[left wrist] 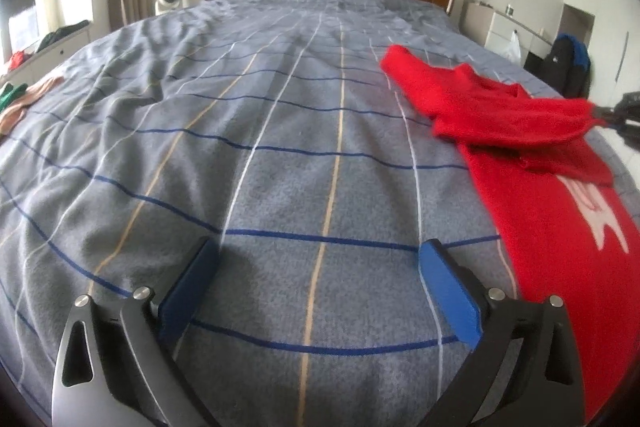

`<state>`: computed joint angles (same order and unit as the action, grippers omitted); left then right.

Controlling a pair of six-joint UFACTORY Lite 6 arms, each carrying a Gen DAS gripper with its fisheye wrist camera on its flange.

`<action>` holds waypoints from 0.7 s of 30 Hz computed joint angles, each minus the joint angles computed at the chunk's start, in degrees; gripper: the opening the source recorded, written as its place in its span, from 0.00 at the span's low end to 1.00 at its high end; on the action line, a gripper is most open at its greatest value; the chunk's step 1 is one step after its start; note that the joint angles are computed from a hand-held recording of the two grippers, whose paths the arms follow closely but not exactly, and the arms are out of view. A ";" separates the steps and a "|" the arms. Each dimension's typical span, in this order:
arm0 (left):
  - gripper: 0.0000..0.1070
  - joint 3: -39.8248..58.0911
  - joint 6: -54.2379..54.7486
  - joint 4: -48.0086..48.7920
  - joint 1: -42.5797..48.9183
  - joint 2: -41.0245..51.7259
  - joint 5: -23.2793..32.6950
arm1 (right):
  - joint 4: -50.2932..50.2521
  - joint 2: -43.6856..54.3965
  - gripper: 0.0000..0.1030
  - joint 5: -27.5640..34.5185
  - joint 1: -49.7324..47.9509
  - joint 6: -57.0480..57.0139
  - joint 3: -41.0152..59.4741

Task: Fold small clothes

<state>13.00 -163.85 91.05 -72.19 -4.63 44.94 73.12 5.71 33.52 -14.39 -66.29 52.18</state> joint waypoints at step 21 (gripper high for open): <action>0.57 31.44 38.62 -7.92 17.18 17.79 -12.57 | -9.40 -37.40 0.62 20.15 -33.96 -25.07 -33.46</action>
<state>44.45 -125.23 83.14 -55.01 13.16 32.36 63.72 -31.69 53.67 -48.34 -91.36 18.73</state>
